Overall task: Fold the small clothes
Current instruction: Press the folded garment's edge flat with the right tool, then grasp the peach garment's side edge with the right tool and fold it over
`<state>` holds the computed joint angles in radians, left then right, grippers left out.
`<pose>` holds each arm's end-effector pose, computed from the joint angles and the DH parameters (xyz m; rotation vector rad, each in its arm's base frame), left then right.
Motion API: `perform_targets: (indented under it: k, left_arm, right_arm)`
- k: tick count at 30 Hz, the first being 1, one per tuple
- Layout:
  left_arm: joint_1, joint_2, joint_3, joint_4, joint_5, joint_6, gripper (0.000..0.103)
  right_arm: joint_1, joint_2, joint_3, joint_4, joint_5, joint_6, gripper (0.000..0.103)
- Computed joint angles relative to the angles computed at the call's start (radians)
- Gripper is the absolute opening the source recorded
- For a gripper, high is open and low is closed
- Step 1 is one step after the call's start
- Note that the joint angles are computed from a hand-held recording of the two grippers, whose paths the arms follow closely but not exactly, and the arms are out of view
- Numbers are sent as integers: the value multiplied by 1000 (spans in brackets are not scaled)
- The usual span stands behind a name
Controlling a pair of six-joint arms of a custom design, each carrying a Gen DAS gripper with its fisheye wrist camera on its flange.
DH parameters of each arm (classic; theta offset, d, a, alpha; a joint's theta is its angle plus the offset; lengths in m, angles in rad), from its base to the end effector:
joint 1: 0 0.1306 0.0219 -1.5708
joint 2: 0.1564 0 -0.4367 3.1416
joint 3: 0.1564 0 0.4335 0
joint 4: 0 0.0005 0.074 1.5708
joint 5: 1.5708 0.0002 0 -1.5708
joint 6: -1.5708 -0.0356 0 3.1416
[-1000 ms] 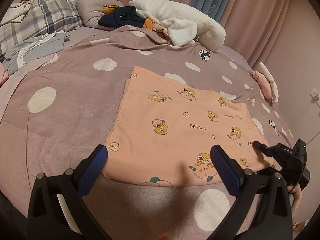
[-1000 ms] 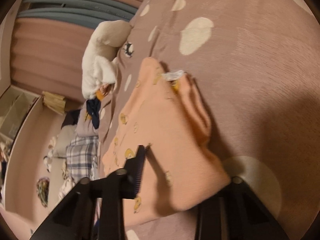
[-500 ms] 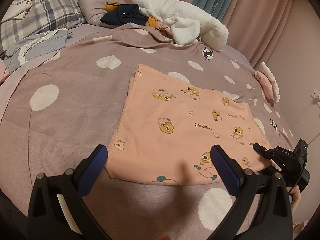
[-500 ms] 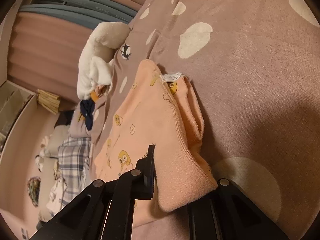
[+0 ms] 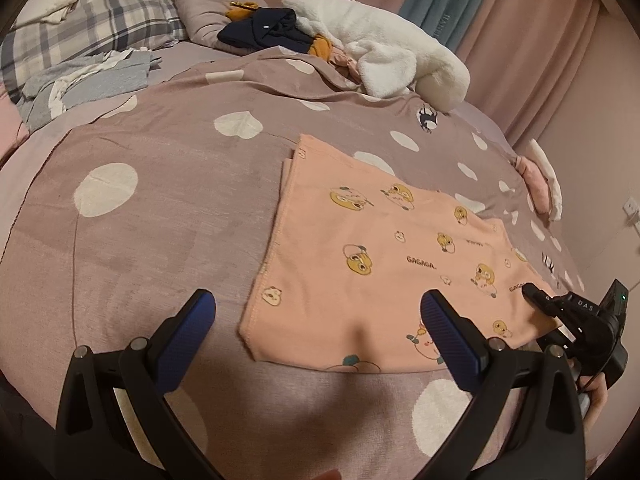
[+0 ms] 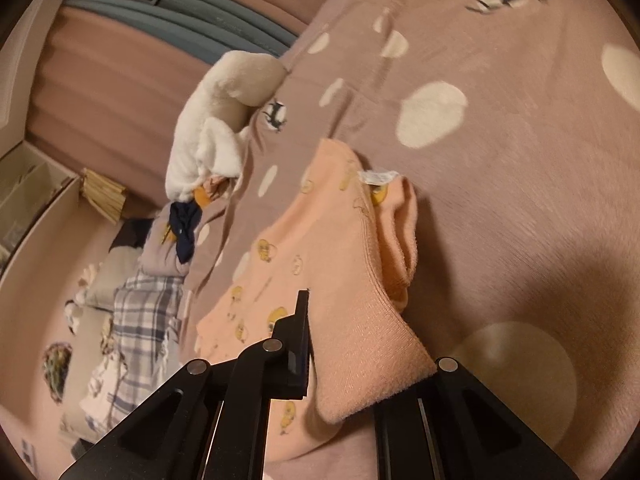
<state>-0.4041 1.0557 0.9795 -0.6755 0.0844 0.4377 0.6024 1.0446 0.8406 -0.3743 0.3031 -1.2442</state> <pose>0.3486 -0.1529 0.4316 0.0037 2.3774 -0.5132 0.3185 0.2055 0.3908 0.8704 2.0392 0.7507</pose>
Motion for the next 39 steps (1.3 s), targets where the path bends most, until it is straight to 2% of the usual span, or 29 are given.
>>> perform_targets:
  k: [4,7,16,24,27,34,36,39]
  left_arm:
    - [23,-5,4,-15,3,3,103]
    - [43,-16,2,-18,-17,4,103]
    - [78,-30,-3,-26,13,8,103]
    - [109,-40,-6,-29,46,9,103]
    - [128,-44,-8,-31,56,22,103]
    - [165,-48,-11,-42,76,43,103]
    - [167,-47,-9,-48,76,42,103]
    - [167,-48,-9,-50,73,41,103]
  right_arm:
    - [14,33,50,-50,30,48,11]
    - [19,55,74,-45,22,81,11]
    - [58,143,166,-36,18,162,11]
    - [78,235,228,67,-67,158,11]
    - [101,283,261,90,-111,182,11]
    - [167,420,381,-7,-224,296,11]
    - [182,443,410,-63,-190,325,12]
    - [183,437,405,-61,-190,333,12]
